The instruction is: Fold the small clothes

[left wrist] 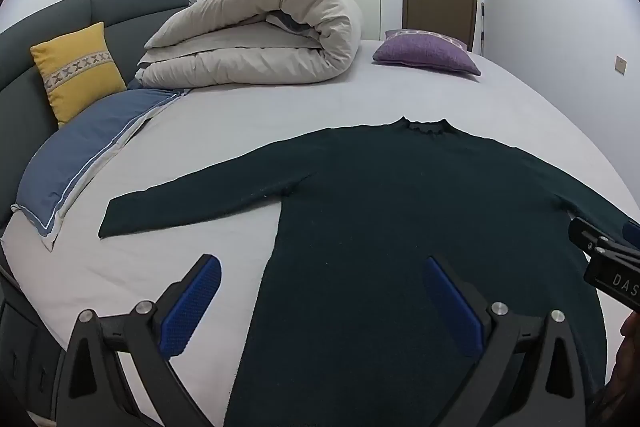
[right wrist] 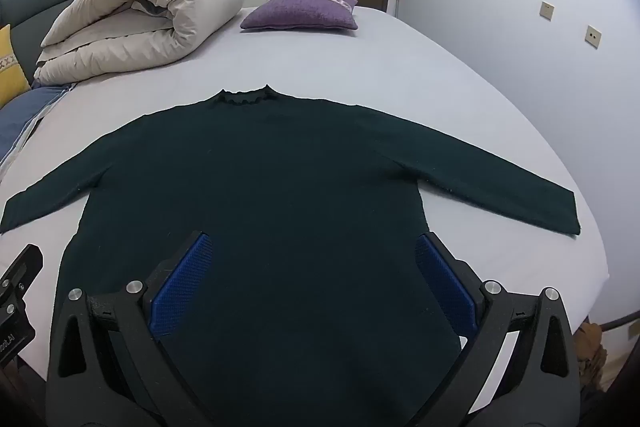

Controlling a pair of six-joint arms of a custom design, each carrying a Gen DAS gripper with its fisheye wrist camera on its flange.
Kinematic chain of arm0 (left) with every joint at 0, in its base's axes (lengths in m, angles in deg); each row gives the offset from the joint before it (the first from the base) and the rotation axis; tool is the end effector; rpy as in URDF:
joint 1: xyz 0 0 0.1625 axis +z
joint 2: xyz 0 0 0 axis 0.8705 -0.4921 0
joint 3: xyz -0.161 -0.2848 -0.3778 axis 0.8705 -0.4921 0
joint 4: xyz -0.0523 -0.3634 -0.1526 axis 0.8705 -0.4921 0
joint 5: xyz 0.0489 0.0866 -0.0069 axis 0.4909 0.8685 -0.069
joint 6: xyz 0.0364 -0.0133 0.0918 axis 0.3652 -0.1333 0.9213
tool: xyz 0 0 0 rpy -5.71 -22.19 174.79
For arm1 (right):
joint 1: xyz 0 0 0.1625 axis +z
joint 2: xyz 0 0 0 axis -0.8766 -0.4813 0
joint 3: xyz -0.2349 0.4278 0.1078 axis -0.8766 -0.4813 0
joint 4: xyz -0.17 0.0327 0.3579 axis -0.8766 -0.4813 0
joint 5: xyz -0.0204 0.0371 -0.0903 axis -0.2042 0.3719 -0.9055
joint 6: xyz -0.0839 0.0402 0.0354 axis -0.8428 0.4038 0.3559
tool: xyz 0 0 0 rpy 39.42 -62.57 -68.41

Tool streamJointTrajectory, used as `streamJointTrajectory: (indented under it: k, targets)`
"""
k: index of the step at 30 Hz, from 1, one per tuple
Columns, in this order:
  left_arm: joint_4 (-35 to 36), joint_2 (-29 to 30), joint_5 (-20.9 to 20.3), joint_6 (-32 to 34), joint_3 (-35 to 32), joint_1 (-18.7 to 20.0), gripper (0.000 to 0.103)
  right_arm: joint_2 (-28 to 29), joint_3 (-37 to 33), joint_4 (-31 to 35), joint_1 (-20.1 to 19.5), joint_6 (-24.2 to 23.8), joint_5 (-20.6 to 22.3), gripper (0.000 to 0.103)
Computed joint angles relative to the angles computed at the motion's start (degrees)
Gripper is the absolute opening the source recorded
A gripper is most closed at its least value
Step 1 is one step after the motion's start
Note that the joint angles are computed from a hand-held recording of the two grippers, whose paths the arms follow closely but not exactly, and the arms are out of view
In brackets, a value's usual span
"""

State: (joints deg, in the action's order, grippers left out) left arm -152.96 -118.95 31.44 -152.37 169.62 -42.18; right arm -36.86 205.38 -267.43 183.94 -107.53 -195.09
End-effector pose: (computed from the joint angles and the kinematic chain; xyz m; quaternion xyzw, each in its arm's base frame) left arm -0.1631 -0.2794 0.1582 -0.0992 0.7565 -0.4509 0.4632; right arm 0.2707 -0.3118 0.1695 0.2916 -0.8318 0.3040 0.3615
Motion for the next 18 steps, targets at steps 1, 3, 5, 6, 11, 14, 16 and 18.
streamJointTrajectory:
  k: [1,3,5,6,11,14,16,18]
  targets:
    - [0.06,0.00,0.05,-0.14,0.00,-0.03,0.103,0.05,0.07,-0.34,0.01,-0.16,0.08,0.103]
    - [0.14,0.00,0.22,-0.26,-0.07,0.01,0.103,-0.01,0.17,-0.26,0.13,0.07,0.02,0.103]
    - [-0.18,-0.25,0.36,-0.41,0.24,-0.22,0.103,-0.56,0.15,0.94,0.02,0.71,0.35,0.103]
    - [-0.09,-0.32,0.42,-0.41,0.26,-0.26,0.103,-0.66,0.17,1.05,0.04,0.75,0.40,0.103]
    - [-0.48,0.14,0.48,-0.43,0.58,-0.05,0.103,0.16,0.43,-0.68,-0.44,-0.14,0.69,0.103]
    - [-0.26,-0.25,0.40,-0.37,0.75,-0.09,0.103,0.12,0.71,-0.52,0.09,0.31,0.38,0.103]
    - [-0.12,-0.20,0.40,-0.53,0.72,-0.09,0.103,1.22,0.65,-1.56,-0.04,0.09,0.39,0.103]
    - [-0.01,-0.23,0.40,-0.57,0.66,-0.10,0.103,1.26,0.76,-1.56,0.06,0.30,0.42,0.103]
